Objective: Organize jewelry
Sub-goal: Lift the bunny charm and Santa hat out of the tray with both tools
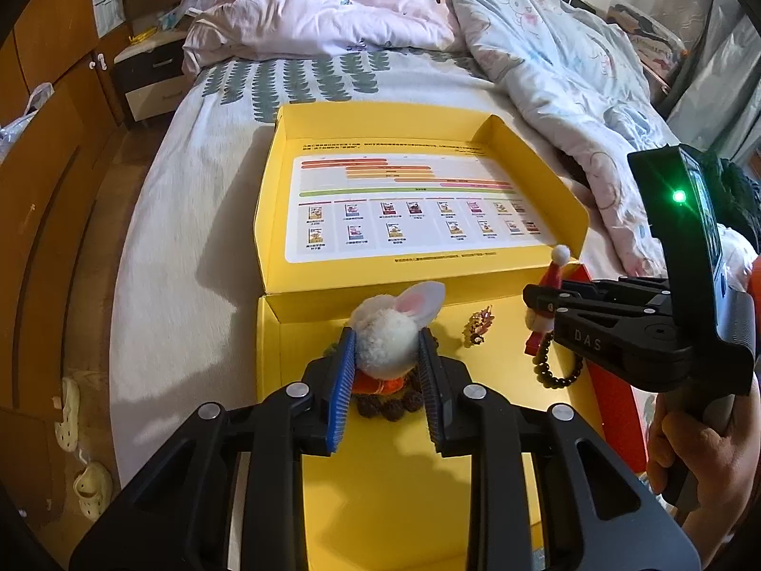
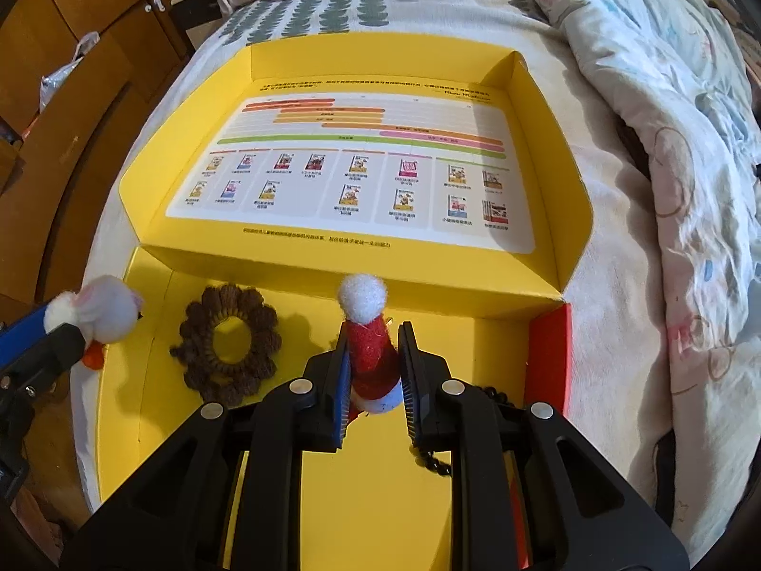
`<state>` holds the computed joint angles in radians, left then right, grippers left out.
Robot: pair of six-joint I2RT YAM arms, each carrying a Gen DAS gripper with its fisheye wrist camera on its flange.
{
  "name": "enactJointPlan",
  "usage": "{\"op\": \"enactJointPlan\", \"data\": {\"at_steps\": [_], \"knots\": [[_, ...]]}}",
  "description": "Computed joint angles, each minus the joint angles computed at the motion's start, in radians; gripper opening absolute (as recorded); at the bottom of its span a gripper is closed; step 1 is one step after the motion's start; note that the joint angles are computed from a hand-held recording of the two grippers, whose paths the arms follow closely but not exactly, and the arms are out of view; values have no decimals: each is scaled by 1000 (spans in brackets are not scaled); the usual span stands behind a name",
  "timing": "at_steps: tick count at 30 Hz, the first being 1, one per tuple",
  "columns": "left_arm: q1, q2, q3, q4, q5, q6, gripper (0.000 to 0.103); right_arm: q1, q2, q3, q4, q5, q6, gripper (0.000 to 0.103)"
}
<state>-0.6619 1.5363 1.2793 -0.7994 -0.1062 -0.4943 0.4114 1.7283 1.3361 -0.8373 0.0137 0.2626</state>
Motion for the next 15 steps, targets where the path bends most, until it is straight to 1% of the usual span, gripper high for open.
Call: {"op": "enactJointPlan", "data": {"at_steps": [8,15], "knots": [[-25,-20,17,-56,-23,-26,27,-8,-100,-33,-47,-3,-4,20],[-128,-53,33,-125,-76,-76,27,4,-250,-57,-150,5,10,20]]}}
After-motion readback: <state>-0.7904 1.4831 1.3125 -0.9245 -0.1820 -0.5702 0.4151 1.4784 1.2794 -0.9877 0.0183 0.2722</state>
